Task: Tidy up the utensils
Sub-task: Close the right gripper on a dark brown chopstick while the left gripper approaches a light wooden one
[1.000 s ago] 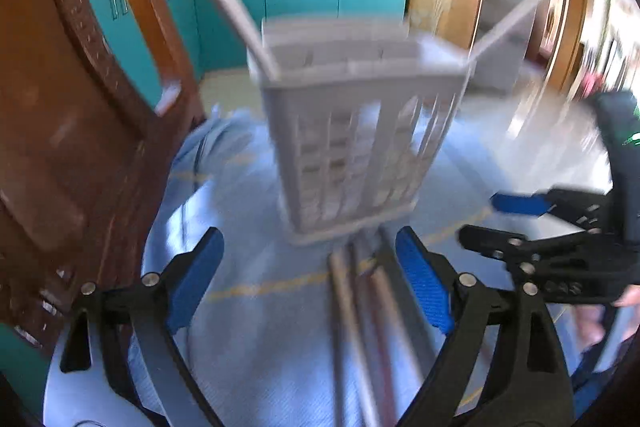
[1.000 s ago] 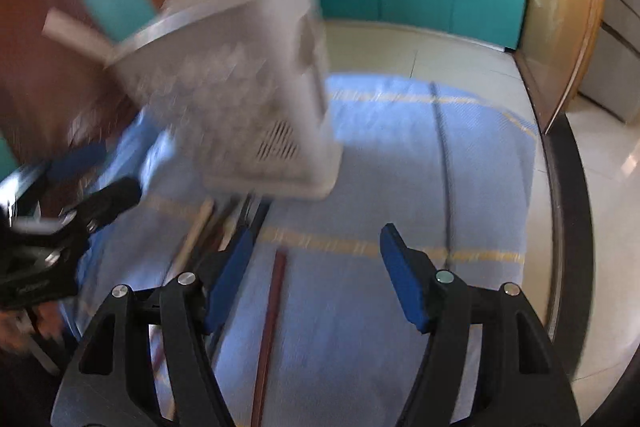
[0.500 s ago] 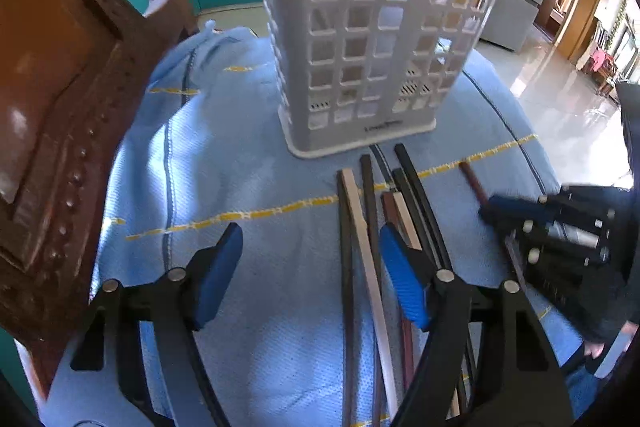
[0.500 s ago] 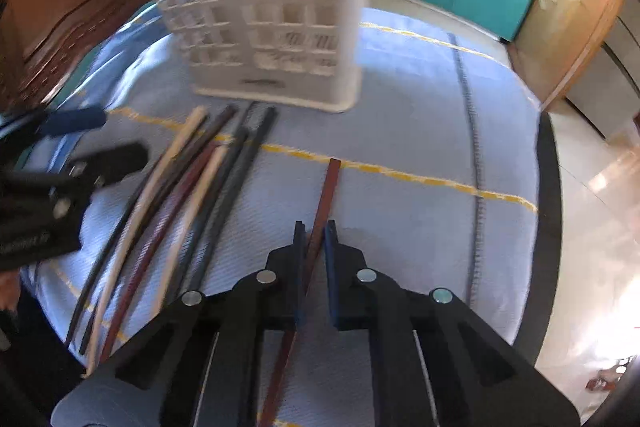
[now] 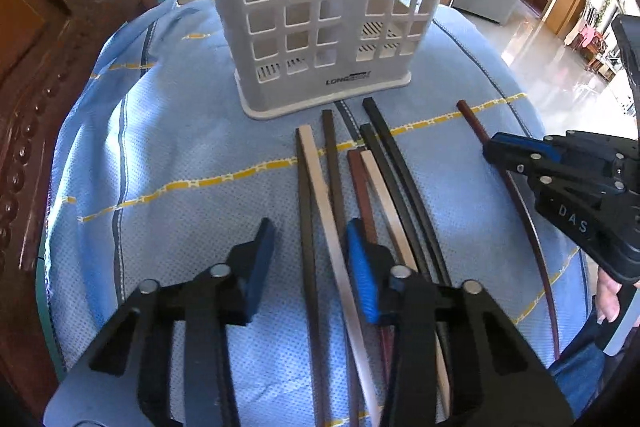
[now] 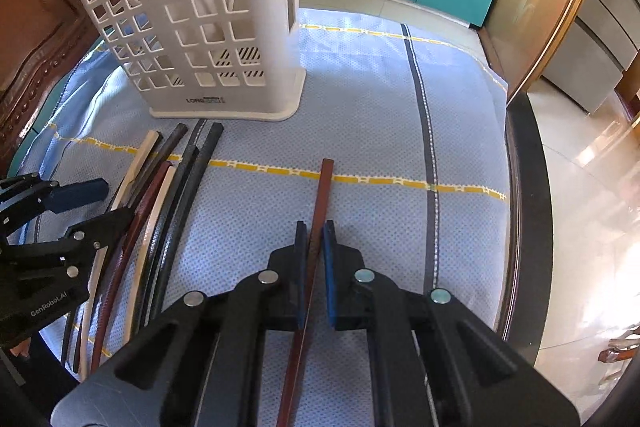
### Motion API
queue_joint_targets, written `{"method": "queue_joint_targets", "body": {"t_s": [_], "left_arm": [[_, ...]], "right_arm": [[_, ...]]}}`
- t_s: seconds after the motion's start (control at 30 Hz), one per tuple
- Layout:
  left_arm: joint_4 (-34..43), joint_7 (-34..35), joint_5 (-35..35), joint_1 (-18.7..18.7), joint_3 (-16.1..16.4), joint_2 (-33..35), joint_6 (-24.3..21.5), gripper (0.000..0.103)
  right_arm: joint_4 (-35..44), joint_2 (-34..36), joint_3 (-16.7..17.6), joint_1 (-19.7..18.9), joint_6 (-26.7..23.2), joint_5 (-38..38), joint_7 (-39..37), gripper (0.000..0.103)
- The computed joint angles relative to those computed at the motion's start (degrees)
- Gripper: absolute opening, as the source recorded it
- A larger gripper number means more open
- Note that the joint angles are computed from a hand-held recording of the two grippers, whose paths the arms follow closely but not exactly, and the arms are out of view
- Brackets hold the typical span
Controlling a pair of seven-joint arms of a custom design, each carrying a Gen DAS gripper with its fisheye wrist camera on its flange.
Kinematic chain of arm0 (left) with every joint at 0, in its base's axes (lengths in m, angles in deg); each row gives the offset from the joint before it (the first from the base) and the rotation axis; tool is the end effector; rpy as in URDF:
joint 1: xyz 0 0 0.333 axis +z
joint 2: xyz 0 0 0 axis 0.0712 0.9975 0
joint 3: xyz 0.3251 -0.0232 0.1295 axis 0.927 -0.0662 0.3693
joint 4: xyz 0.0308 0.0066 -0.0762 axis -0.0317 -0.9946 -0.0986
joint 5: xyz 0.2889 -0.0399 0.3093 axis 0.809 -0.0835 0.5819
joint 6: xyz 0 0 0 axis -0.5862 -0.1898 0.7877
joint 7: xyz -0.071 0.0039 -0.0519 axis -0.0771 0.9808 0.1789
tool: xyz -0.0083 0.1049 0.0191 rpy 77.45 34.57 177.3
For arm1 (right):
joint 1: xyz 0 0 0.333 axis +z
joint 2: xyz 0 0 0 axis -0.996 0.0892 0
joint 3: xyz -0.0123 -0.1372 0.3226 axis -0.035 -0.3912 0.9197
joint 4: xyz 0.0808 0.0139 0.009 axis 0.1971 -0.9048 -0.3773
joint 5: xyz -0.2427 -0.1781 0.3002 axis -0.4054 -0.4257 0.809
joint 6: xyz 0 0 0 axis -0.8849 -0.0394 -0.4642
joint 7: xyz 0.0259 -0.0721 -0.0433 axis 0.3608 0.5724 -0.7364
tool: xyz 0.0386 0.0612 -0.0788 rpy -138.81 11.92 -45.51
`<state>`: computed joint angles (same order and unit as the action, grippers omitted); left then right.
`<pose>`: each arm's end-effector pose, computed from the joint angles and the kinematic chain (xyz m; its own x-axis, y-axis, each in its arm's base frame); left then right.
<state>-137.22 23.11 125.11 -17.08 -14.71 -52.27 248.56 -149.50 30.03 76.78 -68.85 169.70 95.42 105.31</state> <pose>0.5257 -0.3352 0.3129 -0.0366 -0.9985 0.0405 -0.8815 0.0131 -0.4720 0.5763 0.1903 0.3829 0.4363 -0.8998 0.0044 -0.8060 -0.3930 -0.4426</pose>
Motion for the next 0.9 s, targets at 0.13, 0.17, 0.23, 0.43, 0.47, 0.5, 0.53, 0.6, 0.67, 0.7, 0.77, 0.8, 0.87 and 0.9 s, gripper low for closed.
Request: {"method": "queue_joint_targets", "body": {"t_s": [0.13,0.17,0.23,0.43,0.47,0.5,0.53,0.6,0.67,0.7,0.77,0.8,0.87,0.9], "left_arm": [[0.6,-0.7,0.2,-0.4,0.1,0.3,0.3,0.017],[0.4,-1.0,0.1,-0.3,0.1,0.3,0.8,0.014],[-0.1,-1.1,-0.1,0.0,0.2,0.0,1.9,0.013],[-1.9,-3.4,2.0,-0.3,1.1,-1.9,4.5,0.013],[-2.1,-3.6,2.1,-0.3,1.0,-2.3,4.7,0.013],[-2.4,-4.0,2.5,-0.2,1.0,-2.7,5.3,0.013],[-2.7,-4.2,2.7,-0.1,0.9,-2.9,5.7,0.013],[-3.2,-4.2,2.8,0.2,0.7,-3.3,7.0,0.011],[-3.7,-3.0,2.3,0.8,0.2,-3.4,9.2,0.009],[-3.9,-2.8,2.2,0.7,0.3,-3.6,9.8,0.009],[-3.9,-2.3,2.2,0.5,0.4,-3.6,10.3,0.009],[-4.0,-2.5,2.3,0.1,0.5,-3.8,10.0,0.009],[-4.1,-3.1,2.5,-0.2,0.8,-4.0,9.8,0.009],[-4.2,-4.8,3.7,-0.8,1.5,-4.2,9.1,0.010]], "right_arm": [[-0.5,-0.2,0.0,0.1,0.3,-0.1,0.1,0.009],[-0.4,-0.2,0.0,0.1,0.3,-0.2,0.1,0.009],[-0.3,-0.2,0.0,0.0,0.1,0.1,0.0,0.009],[-0.6,-0.3,0.3,0.2,0.8,0.6,-0.3,0.009],[-0.6,-0.3,0.2,0.2,0.8,0.6,-0.3,0.009],[-0.7,-0.3,0.2,0.2,0.8,0.5,-0.3,0.009],[-0.7,-0.3,0.2,0.2,0.8,0.5,-0.1,0.009],[-0.8,-0.4,0.1,0.3,0.8,0.3,0.0,0.010],[-0.8,-0.4,0.1,0.3,0.7,0.2,0.2,0.010],[-0.7,-0.4,0.1,0.3,0.6,0.2,0.3,0.010],[-0.8,-0.4,0.1,0.3,0.6,0.1,0.5,0.010],[-0.7,-0.4,0.1,0.4,0.5,-0.1,0.6,0.011],[-0.7,-0.3,0.2,0.3,0.6,0.2,0.3,0.011],[-0.6,-0.3,0.2,0.2,0.6,0.4,0.2,0.011]]}}
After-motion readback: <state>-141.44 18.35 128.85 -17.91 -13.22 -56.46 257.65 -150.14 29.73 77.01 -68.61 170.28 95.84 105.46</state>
